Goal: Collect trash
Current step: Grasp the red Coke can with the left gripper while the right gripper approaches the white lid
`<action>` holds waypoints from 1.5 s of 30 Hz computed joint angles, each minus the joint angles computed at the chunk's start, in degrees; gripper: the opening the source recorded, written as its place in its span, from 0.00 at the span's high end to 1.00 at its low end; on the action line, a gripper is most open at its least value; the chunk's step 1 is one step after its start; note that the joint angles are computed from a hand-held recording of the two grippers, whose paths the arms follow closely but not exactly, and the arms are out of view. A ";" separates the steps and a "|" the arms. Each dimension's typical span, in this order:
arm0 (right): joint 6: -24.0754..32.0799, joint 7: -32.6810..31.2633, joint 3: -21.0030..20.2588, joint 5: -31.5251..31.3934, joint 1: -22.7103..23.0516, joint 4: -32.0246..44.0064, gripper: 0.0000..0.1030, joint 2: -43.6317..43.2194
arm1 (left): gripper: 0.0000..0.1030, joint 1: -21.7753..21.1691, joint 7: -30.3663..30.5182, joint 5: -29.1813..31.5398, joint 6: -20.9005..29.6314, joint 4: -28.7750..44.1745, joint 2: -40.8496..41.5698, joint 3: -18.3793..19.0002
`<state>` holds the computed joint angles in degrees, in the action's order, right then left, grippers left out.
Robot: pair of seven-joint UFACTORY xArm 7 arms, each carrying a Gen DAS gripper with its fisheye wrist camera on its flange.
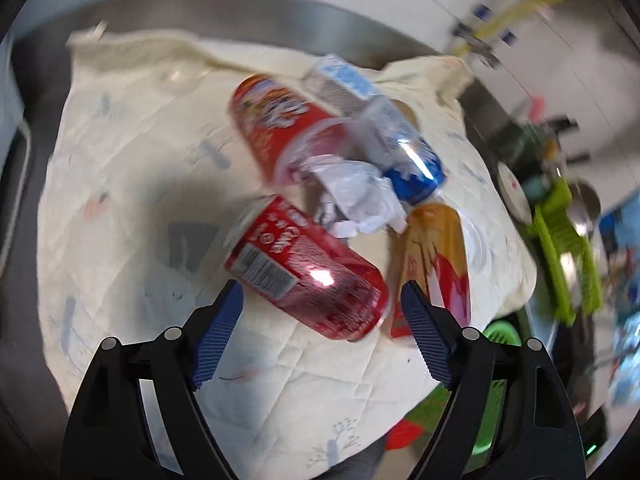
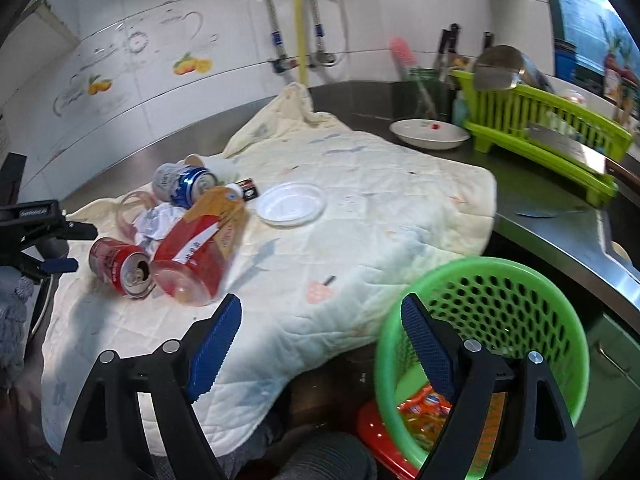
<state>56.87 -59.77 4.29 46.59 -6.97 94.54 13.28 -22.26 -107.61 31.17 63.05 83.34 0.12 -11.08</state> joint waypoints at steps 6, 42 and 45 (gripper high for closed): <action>1.35 -0.20 0.58 -0.36 0.18 1.66 0.23 1.65 | 0.22 0.64 -8.42 1.76 -1.61 -2.97 -0.79 0.23; 9.76 16.14 6.85 -16.65 5.99 37.51 0.22 28.03 | 0.28 3.88 -16.50 0.57 -17.72 -10.93 -0.01 1.75; 10.02 15.74 7.29 -19.01 7.32 41.98 0.18 31.22 | 0.30 3.68 -12.58 -0.57 -16.14 -9.60 0.49 1.80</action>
